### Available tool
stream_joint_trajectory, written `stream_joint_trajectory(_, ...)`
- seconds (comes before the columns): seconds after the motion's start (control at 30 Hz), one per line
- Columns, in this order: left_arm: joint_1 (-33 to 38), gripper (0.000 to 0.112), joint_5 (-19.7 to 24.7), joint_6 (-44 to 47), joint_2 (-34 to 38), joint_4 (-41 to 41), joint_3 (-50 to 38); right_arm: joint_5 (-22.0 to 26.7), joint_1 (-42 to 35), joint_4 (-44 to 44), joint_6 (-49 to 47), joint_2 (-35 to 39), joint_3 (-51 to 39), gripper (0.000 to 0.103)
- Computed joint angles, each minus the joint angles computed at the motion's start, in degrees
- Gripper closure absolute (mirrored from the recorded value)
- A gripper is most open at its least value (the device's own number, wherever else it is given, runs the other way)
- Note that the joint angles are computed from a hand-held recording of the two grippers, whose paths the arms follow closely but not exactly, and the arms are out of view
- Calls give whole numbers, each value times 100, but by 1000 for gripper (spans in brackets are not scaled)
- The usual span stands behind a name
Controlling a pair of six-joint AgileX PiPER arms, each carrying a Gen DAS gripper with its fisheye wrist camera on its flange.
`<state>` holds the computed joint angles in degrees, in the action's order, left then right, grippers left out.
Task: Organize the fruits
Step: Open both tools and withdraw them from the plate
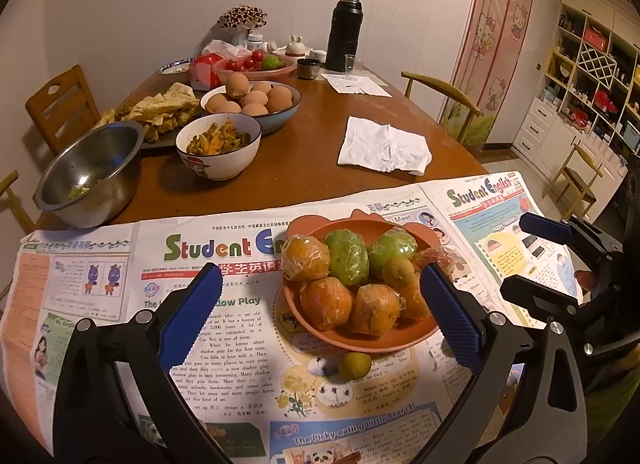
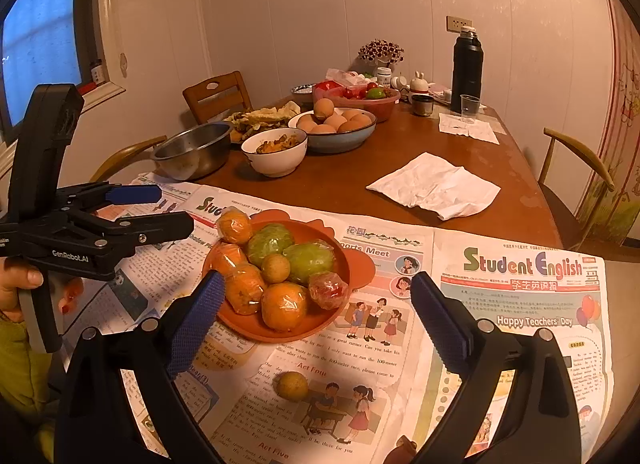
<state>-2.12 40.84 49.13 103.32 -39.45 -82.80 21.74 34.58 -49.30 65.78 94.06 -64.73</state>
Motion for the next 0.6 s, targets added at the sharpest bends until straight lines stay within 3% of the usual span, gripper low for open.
stream_joint_trajectory(0.6, 143, 19, -117, 276, -354, -193, 497, 119, 200, -38, 100, -82, 130, 8)
